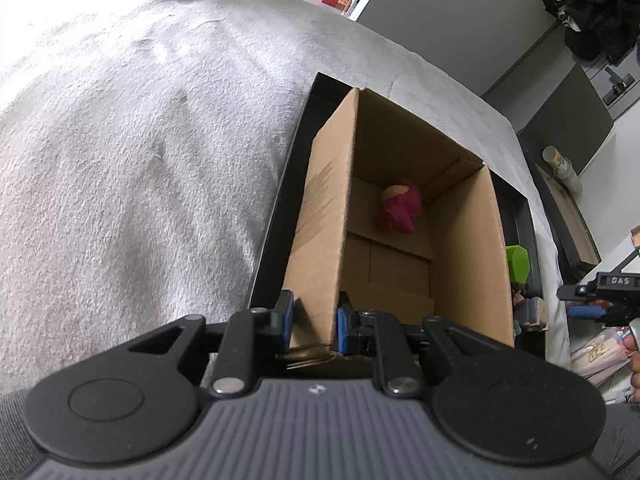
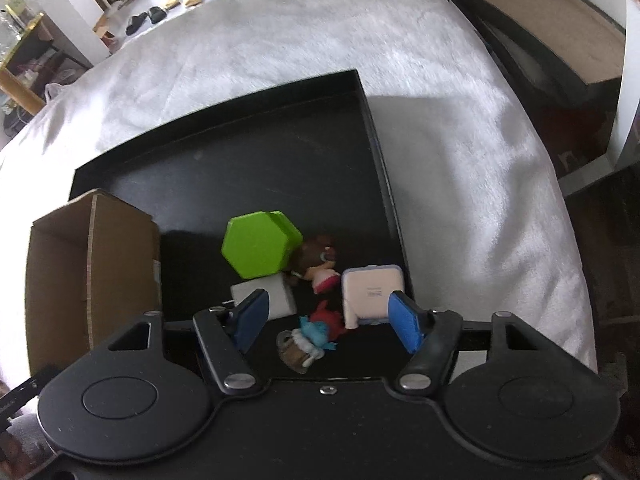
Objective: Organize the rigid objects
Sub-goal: 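Move the right gripper back to the tray and grasp the white cube charger, then carry the white cube charger into the box with the right gripper and release it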
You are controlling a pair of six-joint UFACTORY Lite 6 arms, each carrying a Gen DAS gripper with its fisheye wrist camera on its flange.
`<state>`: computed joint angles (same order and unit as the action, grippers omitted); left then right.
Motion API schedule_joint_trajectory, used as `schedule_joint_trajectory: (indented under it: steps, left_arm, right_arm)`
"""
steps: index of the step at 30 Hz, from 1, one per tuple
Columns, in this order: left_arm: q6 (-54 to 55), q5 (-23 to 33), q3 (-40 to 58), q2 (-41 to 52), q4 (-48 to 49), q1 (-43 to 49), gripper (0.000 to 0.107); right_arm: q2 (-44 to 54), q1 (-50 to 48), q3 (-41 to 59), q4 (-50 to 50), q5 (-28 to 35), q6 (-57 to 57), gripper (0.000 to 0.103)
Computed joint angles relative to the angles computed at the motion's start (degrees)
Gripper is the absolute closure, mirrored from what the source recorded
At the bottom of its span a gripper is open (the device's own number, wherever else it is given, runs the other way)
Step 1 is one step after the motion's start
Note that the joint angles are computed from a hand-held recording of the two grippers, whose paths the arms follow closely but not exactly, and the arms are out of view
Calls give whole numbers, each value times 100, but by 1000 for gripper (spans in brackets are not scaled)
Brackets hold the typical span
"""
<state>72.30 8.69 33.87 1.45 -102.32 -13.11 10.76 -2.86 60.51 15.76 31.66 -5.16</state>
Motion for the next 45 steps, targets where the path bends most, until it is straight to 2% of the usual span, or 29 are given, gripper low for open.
schedule_joint_trajectory:
  steps: [8, 19, 23, 34, 45]
  left_arm:
    - [-15, 4, 12, 8, 12, 5, 88]
    - [-20, 1, 9, 1, 17, 0, 88]
    - [-15, 8, 11, 2, 15, 5, 88]
    - [-20, 8, 11, 0, 17, 5, 88]
    - [-72, 28, -17, -33, 32, 9, 88]
  right_arm:
    - [520, -60, 255, -324, -31, 186, 49]
    - [1021, 75, 526, -865, -35, 611, 49]
    - [1161, 98, 565, -988, -72, 770, 59]
    - [1532, 177, 710, -1029, -113, 806, 59]
    - [770, 275, 361, -1133, -229, 845, 60]
